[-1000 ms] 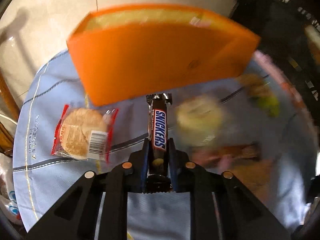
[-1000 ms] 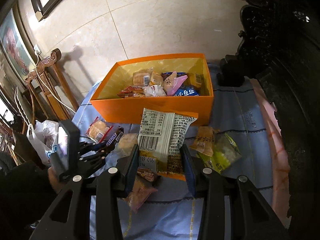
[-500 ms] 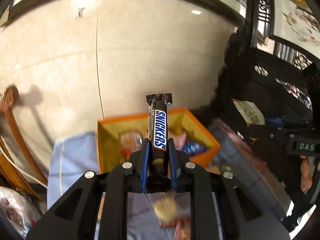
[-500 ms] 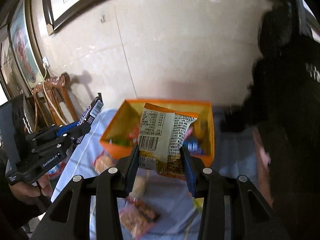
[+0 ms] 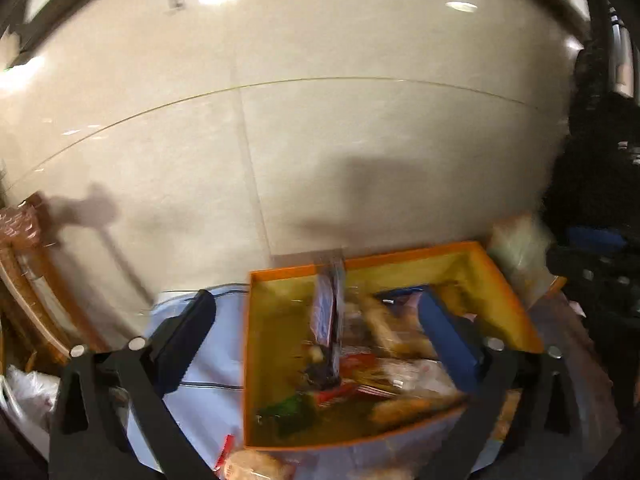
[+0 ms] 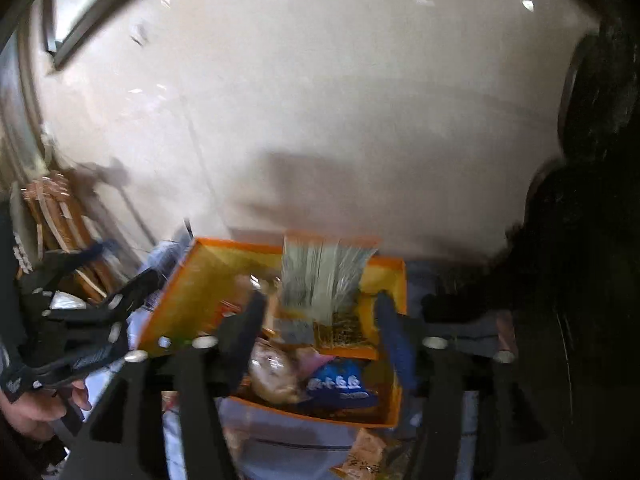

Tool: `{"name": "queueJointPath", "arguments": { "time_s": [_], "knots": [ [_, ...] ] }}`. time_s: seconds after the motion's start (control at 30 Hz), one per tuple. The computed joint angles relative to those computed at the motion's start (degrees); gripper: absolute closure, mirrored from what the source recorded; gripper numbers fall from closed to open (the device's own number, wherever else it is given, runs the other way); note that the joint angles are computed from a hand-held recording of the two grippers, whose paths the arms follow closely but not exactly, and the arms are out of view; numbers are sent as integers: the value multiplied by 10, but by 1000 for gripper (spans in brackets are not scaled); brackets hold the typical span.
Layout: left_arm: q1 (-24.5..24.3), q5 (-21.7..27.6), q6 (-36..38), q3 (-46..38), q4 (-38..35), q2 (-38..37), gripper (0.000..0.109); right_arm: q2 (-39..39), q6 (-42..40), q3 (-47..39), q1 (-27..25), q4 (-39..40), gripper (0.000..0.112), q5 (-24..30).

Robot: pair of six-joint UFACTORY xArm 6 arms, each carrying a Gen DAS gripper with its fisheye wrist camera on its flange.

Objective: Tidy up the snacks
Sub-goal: 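Drop the Snickers bar and barcode pack into the orange box, opening both tools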

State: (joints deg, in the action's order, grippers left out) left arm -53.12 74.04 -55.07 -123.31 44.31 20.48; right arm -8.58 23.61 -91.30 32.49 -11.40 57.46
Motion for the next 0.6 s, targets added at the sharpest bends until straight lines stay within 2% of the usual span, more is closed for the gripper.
{"name": "queueJointPath", "arguments": {
  "time_s": [0.13,0.3,0.43,0.6],
  "knots": [
    [-3,0,-18,61,-16,-34,10,-41,6,58,11,-6,50,-12],
    [-25,21,-41,102,-30,-71,10,-104,54,130,38,-14,48,-10],
    [-55,25,-76,176,-32,-128,10,-163,99,191,70,-24,47,12],
    [-101,43,-116,241,-44,-174,10,-235,154,267,110,-57,41,67]
  ]
}}
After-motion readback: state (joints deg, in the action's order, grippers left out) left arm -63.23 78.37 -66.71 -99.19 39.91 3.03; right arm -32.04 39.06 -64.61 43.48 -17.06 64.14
